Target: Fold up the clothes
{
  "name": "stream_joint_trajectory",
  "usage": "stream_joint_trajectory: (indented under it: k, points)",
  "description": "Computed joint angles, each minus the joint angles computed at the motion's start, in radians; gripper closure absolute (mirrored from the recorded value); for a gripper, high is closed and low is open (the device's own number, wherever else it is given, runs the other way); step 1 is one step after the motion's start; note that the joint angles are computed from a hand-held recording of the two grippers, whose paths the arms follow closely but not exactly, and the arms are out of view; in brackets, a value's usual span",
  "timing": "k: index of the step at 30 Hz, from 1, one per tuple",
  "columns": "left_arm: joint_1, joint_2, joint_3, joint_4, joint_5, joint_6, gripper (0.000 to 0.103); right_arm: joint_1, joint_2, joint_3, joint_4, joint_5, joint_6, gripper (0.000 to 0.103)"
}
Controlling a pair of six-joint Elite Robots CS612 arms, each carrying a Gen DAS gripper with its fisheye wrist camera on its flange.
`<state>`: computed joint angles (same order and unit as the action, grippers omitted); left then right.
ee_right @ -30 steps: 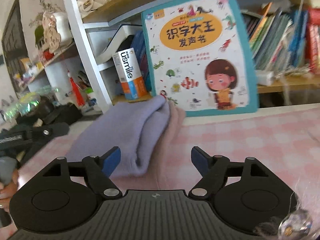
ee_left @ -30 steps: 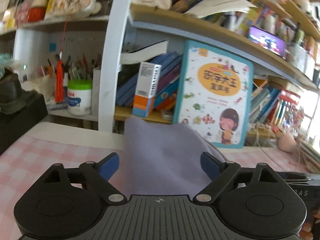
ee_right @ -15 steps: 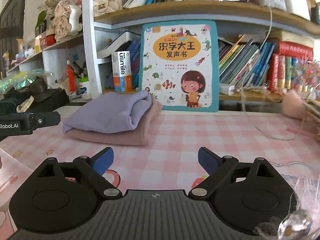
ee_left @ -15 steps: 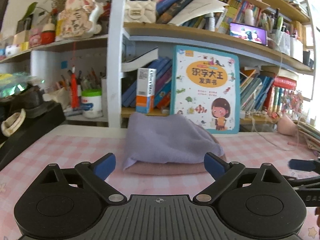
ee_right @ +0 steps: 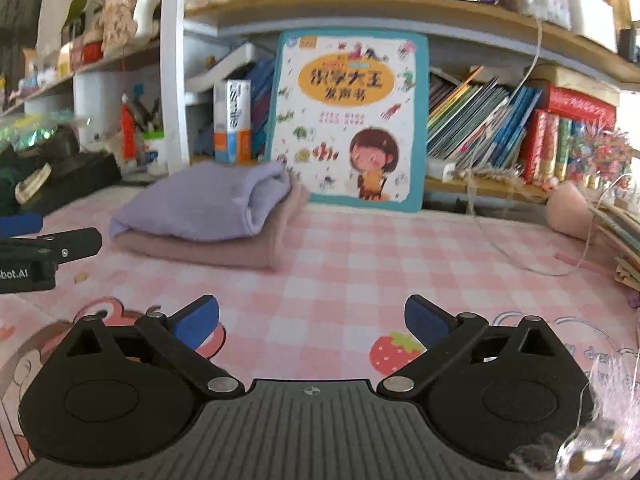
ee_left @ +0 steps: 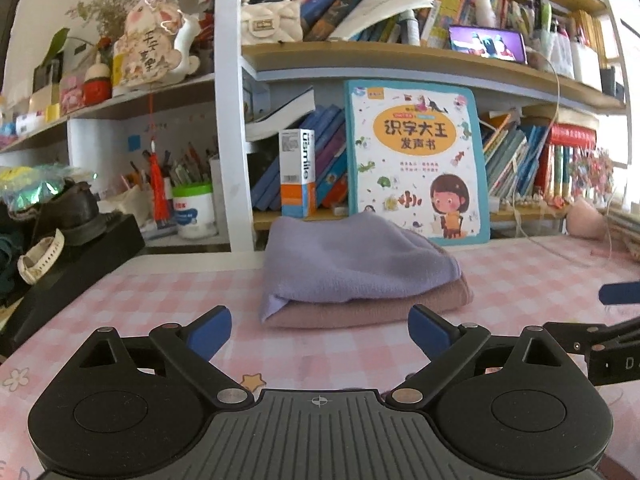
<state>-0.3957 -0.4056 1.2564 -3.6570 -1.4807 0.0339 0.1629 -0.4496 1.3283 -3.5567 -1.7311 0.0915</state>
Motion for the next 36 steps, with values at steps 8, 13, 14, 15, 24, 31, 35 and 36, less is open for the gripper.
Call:
stream_joint_trajectory:
  k: [8, 13, 14, 15, 24, 31, 35, 36]
  points:
    - [0.005, -0.005, -0.004, 0.047, -0.006, -0.030, 0.006, 0.000, -0.001, -0.004, 0.036, 0.011, -0.006, 0.003]
    - [0.007, -0.008, -0.008, 0.091, -0.003, -0.048, 0.006, 0.002, 0.001, -0.004, 0.021, -0.010, 0.000, 0.003]
    - [0.007, -0.009, -0.008, 0.093, -0.001, -0.051, 0.005, 0.003, 0.002, -0.004, 0.016, -0.014, 0.001, 0.003]
    - [0.007, -0.009, -0.007, 0.093, 0.001, -0.051, 0.005, 0.002, 0.002, -0.003, 0.012, -0.015, 0.001, 0.003]
    - [-0.009, -0.008, 0.002, 0.053, 0.052, 0.008, 0.001, 0.000, 0.003, 0.000, -0.012, -0.008, 0.005, 0.002]
    - [-0.007, -0.007, 0.001, 0.046, 0.041, 0.012, 0.001, -0.001, 0.002, 0.002, -0.016, 0.000, 0.004, 0.002]
    - [-0.008, -0.007, 0.001, 0.043, 0.043, 0.014, 0.001, -0.002, 0.002, 0.002, -0.016, 0.004, 0.003, 0.002]
    - [-0.008, -0.007, 0.001, 0.044, 0.043, 0.013, 0.001, -0.002, 0.003, 0.002, -0.016, 0.005, 0.003, 0.002]
